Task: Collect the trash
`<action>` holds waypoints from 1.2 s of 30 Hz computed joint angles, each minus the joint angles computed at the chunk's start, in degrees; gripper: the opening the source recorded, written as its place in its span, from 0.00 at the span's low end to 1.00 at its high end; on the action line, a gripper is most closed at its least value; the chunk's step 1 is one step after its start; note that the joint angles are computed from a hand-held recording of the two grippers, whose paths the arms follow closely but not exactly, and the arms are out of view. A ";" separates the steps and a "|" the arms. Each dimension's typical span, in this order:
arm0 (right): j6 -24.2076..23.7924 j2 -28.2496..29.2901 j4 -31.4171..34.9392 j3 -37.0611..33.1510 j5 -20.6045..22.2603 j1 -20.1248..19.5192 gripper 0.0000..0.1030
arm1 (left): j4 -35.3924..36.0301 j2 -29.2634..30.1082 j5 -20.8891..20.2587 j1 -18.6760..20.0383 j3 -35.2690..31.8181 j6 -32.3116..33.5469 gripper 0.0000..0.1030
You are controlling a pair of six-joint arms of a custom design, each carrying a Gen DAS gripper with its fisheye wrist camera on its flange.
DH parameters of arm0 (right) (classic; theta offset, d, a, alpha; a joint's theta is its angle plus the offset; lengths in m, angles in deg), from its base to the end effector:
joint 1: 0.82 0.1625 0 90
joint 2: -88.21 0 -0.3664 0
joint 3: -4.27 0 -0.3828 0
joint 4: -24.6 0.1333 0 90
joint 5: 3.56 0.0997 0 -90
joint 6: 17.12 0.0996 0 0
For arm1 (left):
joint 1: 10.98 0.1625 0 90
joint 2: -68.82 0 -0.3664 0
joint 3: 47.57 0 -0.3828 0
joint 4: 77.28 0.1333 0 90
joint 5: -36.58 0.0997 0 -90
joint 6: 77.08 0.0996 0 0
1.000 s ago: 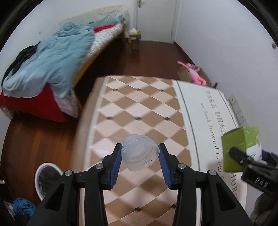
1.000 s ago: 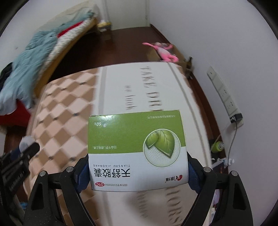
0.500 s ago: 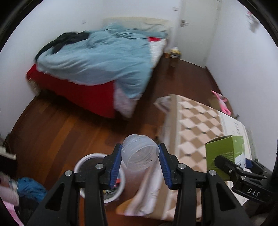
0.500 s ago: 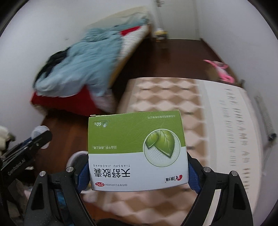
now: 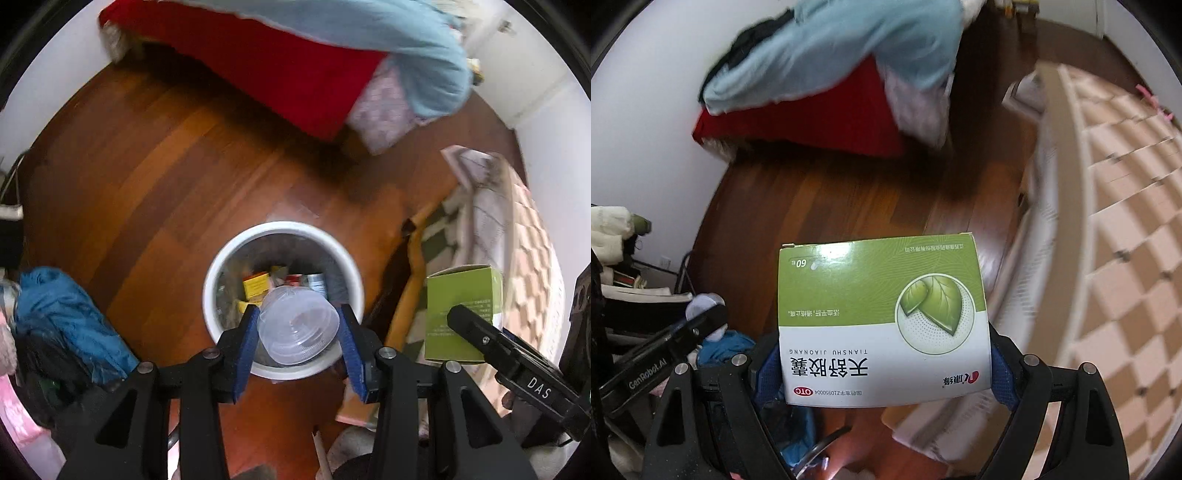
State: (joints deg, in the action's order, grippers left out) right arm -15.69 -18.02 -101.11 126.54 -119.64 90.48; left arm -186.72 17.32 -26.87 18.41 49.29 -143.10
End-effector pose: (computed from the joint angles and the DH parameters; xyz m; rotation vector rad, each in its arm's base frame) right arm 0.0983 -0.3874 0.3578 -0.1097 -2.6571 0.4752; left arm -0.3900 -0.4238 0.0532 0.0178 2.5270 -0.2711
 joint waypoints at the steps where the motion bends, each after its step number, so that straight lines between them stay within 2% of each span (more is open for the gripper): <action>1: 0.09 2.05 -0.98 0.22 0.34 -0.44 0.88 | 0.09 -0.69 0.08 0.44 0.68 -0.51 0.62; 2: 0.15 3.33 -1.80 0.32 0.51 -0.91 0.89 | -0.41 -1.30 0.60 0.83 1.63 -1.74 0.80; 3: 0.37 4.82 -2.47 0.29 0.92 -1.35 0.89 | -0.95 -2.73 0.95 0.85 3.06 -2.92 0.85; 6: 0.97 8.81 -2.14 -0.64 3.65 -3.39 0.90 | 1.55 -5.30 1.97 0.78 4.89 -6.20 0.87; 8: 1.31 10.39 -3.07 -0.52 5.46 -4.45 0.92 | 4.61 -6.49 3.05 0.12 5.38 -8.19 0.96; 9: 1.03 10.60 -4.02 -0.12 6.05 -4.75 0.97 | 6.49 -7.03 3.69 -0.34 5.58 -9.39 0.96; 12: -0.61 10.57 -6.27 1.05 7.19 -5.37 0.98 | 10.61 -8.43 5.22 -2.16 6.41 -12.51 0.96; 14: -1.71 10.30 -6.56 1.48 6.40 -5.30 0.99 | 13.28 -8.86 6.25 -3.78 6.65 -14.31 0.96; 17: -2.93 9.62 -6.53 2.17 2.13 -3.70 0.99 | 18.35 -9.00 7.00 -6.28 6.19 -16.07 0.96; 21: -5.34 6.04 -4.79 4.26 -6.01 -0.40 0.99 | 20.19 -10.43 6.36 -9.44 6.91 -17.16 0.96; 26: -6.08 -0.82 0.42 6.29 -10.51 3.37 0.99 | 21.13 -10.73 5.61 -13.01 6.25 -16.88 0.96; 36: 1.12 -14.60 16.53 3.40 -9.82 12.63 0.99 | 23.54 -12.39 5.09 -21.40 2.07 -16.91 0.96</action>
